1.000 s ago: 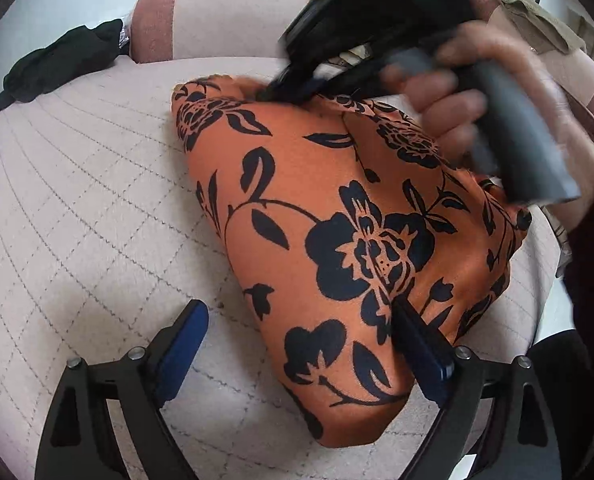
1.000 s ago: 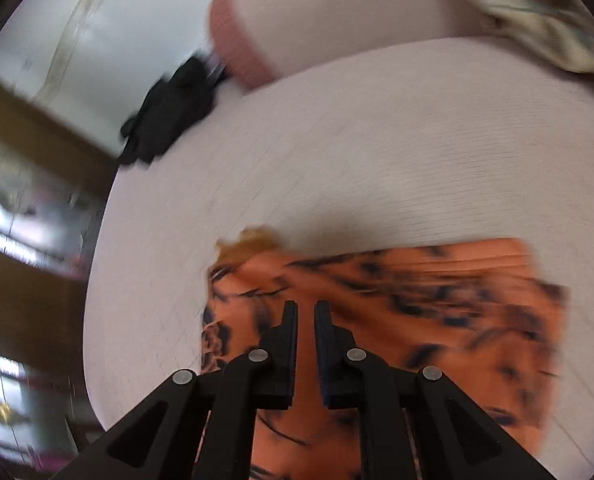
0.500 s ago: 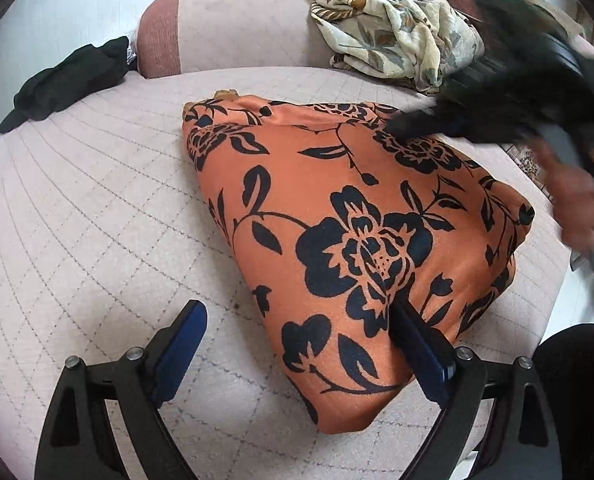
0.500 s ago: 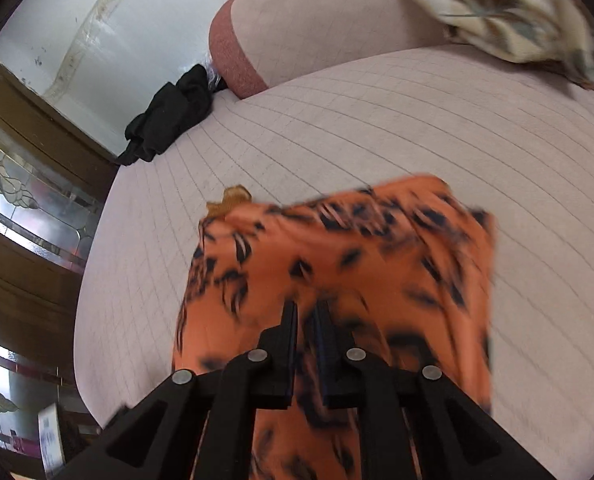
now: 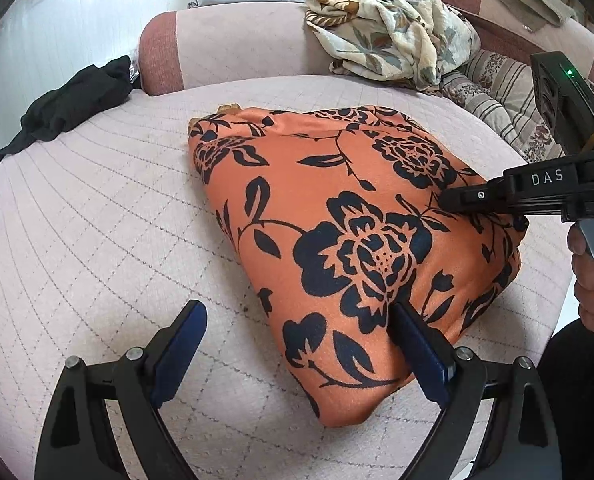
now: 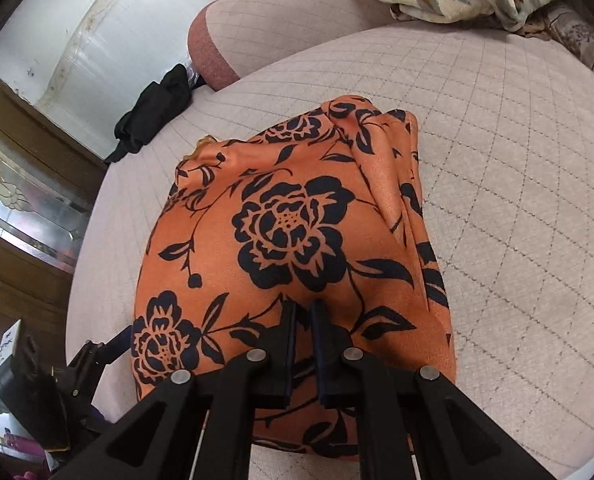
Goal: Fold small clothes
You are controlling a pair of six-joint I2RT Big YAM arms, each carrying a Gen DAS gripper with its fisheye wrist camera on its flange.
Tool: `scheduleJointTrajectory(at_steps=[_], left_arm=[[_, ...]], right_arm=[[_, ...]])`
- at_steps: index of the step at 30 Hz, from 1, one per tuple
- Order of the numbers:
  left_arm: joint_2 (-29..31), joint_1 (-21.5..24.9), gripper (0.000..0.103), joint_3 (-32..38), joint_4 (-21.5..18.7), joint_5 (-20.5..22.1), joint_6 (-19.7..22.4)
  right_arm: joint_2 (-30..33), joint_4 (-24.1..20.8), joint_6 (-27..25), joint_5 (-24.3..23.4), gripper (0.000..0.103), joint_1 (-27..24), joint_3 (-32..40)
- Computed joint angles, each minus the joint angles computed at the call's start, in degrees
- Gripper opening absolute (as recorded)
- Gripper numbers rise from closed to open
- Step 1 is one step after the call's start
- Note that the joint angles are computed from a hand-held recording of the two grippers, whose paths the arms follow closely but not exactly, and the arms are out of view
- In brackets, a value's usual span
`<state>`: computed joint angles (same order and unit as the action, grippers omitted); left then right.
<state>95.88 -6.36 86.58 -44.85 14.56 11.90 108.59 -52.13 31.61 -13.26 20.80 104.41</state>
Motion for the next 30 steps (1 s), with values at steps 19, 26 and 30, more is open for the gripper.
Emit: scheduleJointTrajectory(at_steps=[19, 26, 30], left_arm=[[1.8, 1.1, 0.094, 4.1, -9.1, 1.6, -0.5], [1.4, 4.2, 0.094, 6.4, -9.7, 10.4, 0.2], [2.2, 6.7, 0.094, 7.4, -3.6, 8.1, -5.8]], right_arm=[[-0.1, 2.2, -0.6, -0.1, 0.010, 0.0, -1.1], [-1.6, 4.3, -1.0, -0.8, 0.010, -0.2, -2.3], [-3.8, 8.1, 0.0, 1.1, 0.010, -0.6, -5.1]])
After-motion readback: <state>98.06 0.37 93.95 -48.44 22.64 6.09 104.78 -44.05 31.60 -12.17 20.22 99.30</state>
